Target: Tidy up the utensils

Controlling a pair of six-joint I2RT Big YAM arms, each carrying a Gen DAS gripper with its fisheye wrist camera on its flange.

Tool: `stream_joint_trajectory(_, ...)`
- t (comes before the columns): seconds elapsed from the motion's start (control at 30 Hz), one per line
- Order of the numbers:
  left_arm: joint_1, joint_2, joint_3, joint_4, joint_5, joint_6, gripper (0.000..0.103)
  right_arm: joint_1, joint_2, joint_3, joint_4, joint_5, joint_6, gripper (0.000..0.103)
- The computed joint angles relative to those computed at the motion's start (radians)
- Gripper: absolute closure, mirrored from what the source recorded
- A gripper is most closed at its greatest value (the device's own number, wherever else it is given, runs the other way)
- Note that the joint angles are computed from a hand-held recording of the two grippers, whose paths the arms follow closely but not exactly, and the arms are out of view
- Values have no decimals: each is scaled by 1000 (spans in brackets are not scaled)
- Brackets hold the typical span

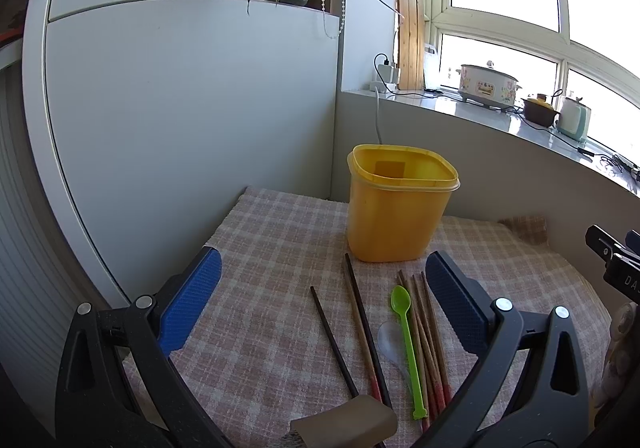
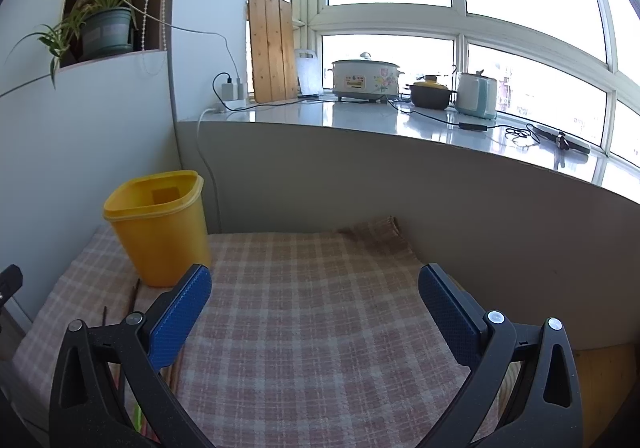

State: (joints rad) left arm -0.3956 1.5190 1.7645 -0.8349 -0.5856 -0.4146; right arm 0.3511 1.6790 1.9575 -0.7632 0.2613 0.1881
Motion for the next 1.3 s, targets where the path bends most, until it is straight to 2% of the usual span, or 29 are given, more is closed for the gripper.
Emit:
stream_joint_trajectory(0.17, 2, -1, -5, 5, -3, -3, 0, 3, 8, 11, -6, 0, 3, 1)
stream_joint_trajectory(0.43, 4, 21, 30, -23, -5, -6, 0, 2, 36, 65, -42, -10, -1, 0)
stream_joint_trajectory(0.9, 21, 113, 148, -114, -1, -49, 0, -20, 124, 184, -78, -69, -28, 0)
stream_joint_trajectory(1.13, 11, 170, 235, -151, -65, -81, 0, -53, 173, 241, -95, -170, -53, 1)
stream_joint_trajectory(1.3, 23, 236, 342, -232, -66, -120, 0, -78, 231, 326, -147, -222, -68, 1)
